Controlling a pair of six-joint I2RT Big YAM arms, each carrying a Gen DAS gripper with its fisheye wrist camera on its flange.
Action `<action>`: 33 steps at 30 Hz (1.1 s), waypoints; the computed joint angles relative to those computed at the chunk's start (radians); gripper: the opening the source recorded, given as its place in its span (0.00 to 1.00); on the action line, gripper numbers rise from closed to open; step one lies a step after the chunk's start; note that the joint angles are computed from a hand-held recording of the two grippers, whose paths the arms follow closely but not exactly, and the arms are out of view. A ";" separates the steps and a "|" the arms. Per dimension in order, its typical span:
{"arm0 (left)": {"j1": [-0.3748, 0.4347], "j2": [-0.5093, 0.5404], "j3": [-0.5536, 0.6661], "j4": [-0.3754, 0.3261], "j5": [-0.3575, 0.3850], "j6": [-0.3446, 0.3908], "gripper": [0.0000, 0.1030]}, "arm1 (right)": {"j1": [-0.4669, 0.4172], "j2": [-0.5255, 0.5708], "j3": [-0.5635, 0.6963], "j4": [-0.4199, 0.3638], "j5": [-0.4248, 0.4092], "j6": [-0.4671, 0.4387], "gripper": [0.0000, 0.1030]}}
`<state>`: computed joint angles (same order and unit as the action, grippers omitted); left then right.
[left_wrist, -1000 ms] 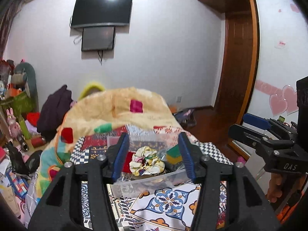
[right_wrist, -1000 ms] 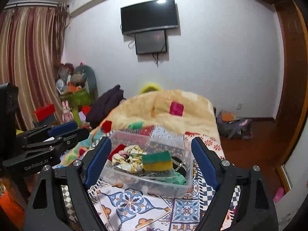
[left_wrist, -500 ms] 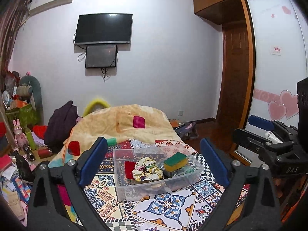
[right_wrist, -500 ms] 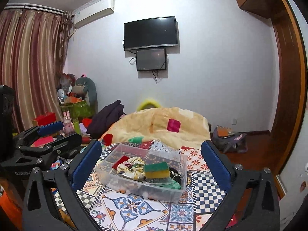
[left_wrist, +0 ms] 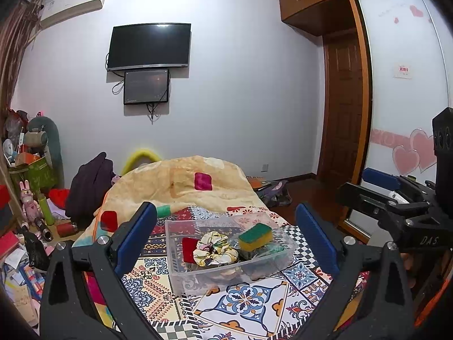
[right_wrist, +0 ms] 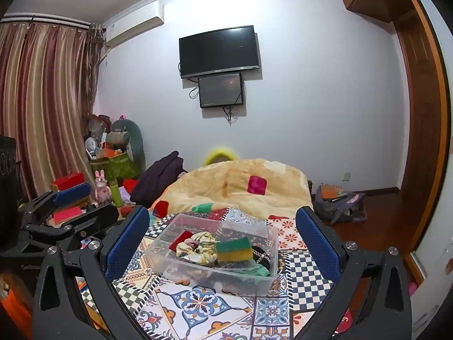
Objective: Organize soft objects
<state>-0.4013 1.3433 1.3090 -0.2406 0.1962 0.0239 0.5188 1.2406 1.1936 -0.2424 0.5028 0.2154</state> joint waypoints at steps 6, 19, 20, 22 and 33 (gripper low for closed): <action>0.000 0.003 0.004 -0.004 0.002 0.000 0.97 | 0.001 -0.001 -0.002 0.003 0.003 0.000 1.00; -0.003 0.008 0.005 -0.009 -0.004 0.010 0.98 | 0.001 -0.005 -0.002 -0.003 0.003 0.005 1.00; -0.003 0.008 0.005 -0.009 -0.005 0.010 0.98 | 0.000 -0.005 -0.003 -0.003 0.004 0.005 1.00; -0.003 0.008 0.004 -0.008 -0.008 0.010 0.98 | -0.003 -0.006 -0.003 -0.005 0.001 0.008 1.00; -0.002 0.009 0.007 -0.015 -0.005 0.018 0.99 | -0.013 -0.014 -0.009 -0.009 -0.011 0.016 1.00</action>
